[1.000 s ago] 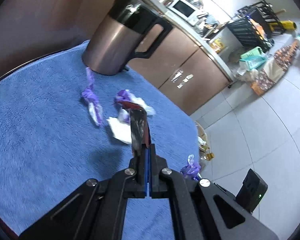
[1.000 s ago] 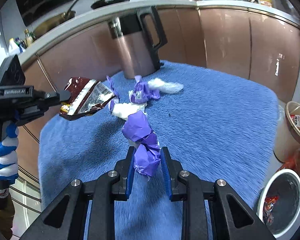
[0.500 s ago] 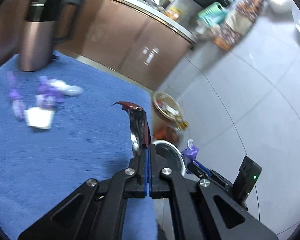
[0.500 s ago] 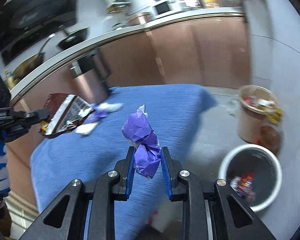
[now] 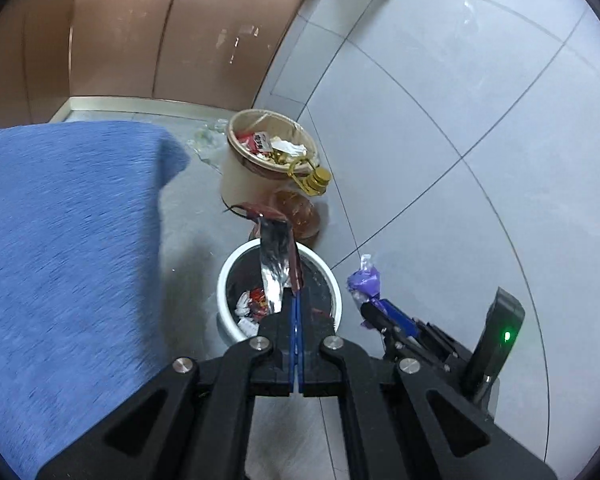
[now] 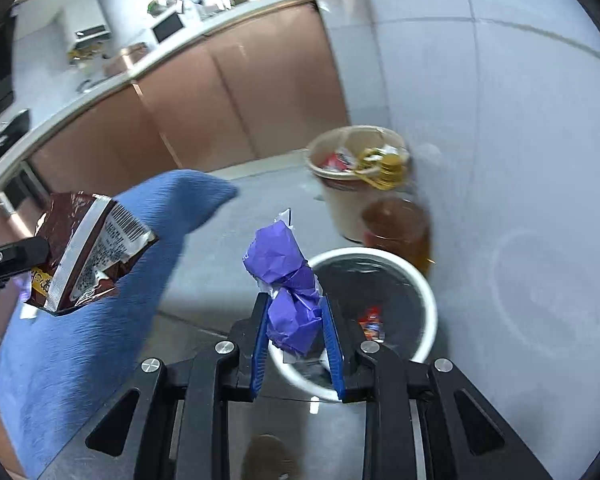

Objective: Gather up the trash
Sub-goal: 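Open both tools to drop the wrappers into the bin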

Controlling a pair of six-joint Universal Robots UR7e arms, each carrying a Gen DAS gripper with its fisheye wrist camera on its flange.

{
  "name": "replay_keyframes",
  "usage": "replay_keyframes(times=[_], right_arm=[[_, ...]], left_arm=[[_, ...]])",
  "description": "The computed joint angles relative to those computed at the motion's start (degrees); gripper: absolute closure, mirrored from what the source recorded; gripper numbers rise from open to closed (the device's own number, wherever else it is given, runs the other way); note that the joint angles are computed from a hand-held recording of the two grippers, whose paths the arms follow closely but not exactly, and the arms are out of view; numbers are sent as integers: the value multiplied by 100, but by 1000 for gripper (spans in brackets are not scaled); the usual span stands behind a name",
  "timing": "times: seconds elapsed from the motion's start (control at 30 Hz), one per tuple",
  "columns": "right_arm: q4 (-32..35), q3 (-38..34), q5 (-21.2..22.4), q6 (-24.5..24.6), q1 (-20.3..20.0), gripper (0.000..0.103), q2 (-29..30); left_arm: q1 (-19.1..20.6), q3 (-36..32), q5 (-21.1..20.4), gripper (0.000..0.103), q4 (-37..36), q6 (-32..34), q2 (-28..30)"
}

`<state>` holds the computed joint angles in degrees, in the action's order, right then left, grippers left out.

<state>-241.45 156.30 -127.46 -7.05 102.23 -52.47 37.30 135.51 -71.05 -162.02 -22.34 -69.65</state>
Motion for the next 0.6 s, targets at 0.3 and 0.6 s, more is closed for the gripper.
replay_keyframes(times=[0.3, 0.6], right_arm=[[-182, -155, -255, -356, -601, 65, 30], [-620, 71, -335, -102, -608, 53, 259]], left_arm=[[346, -785, -400, 100, -237, -155, 1338], [263, -528, -232, 100, -374, -135, 1072]])
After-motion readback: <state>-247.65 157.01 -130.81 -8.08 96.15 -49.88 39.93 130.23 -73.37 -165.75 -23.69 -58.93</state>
